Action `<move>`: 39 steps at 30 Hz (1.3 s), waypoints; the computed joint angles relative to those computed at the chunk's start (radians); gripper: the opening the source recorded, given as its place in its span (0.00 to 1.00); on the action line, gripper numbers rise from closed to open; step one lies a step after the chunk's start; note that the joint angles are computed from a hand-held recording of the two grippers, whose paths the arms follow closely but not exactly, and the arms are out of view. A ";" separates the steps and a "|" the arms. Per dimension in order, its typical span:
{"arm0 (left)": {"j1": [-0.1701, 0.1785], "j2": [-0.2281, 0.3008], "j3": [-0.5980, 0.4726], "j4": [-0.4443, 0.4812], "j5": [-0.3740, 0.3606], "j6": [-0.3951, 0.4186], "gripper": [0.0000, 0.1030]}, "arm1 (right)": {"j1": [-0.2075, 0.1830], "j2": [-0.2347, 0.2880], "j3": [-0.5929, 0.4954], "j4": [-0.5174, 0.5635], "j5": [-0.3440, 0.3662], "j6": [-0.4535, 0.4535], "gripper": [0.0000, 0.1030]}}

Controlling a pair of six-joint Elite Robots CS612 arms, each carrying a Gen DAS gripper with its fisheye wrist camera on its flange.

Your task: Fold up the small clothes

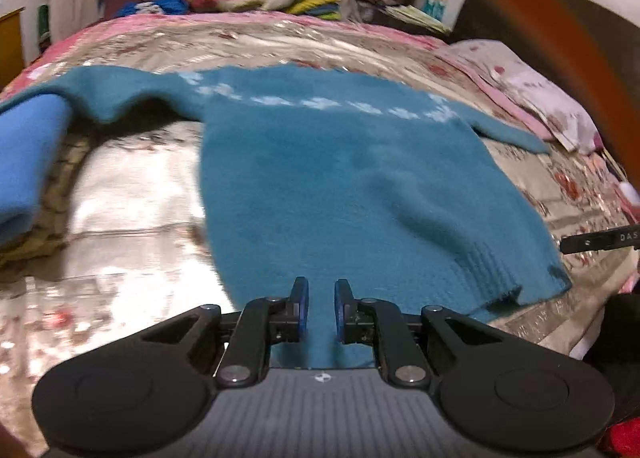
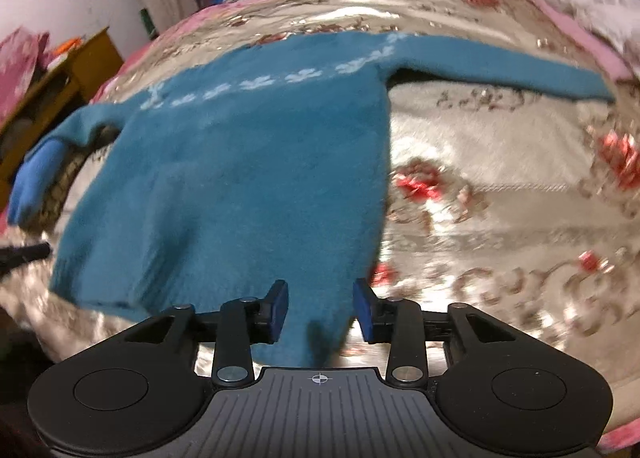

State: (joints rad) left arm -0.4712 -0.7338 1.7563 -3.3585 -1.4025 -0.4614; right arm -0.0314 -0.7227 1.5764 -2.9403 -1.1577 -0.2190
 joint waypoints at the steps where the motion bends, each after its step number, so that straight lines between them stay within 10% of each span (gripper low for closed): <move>1: -0.001 0.009 -0.012 0.012 -0.002 -0.004 0.19 | 0.005 0.004 -0.004 0.006 -0.006 0.012 0.43; 7: -0.006 0.028 -0.037 0.111 0.026 -0.078 0.19 | 0.039 0.024 -0.021 0.040 -0.121 0.005 0.45; 12: -0.012 0.010 -0.017 0.135 0.057 -0.068 0.19 | 0.040 0.023 -0.030 0.075 -0.152 -0.011 0.11; 39: -0.024 -0.029 0.019 0.119 0.097 -0.078 0.19 | 0.031 -0.011 0.049 -0.075 -0.199 0.056 0.18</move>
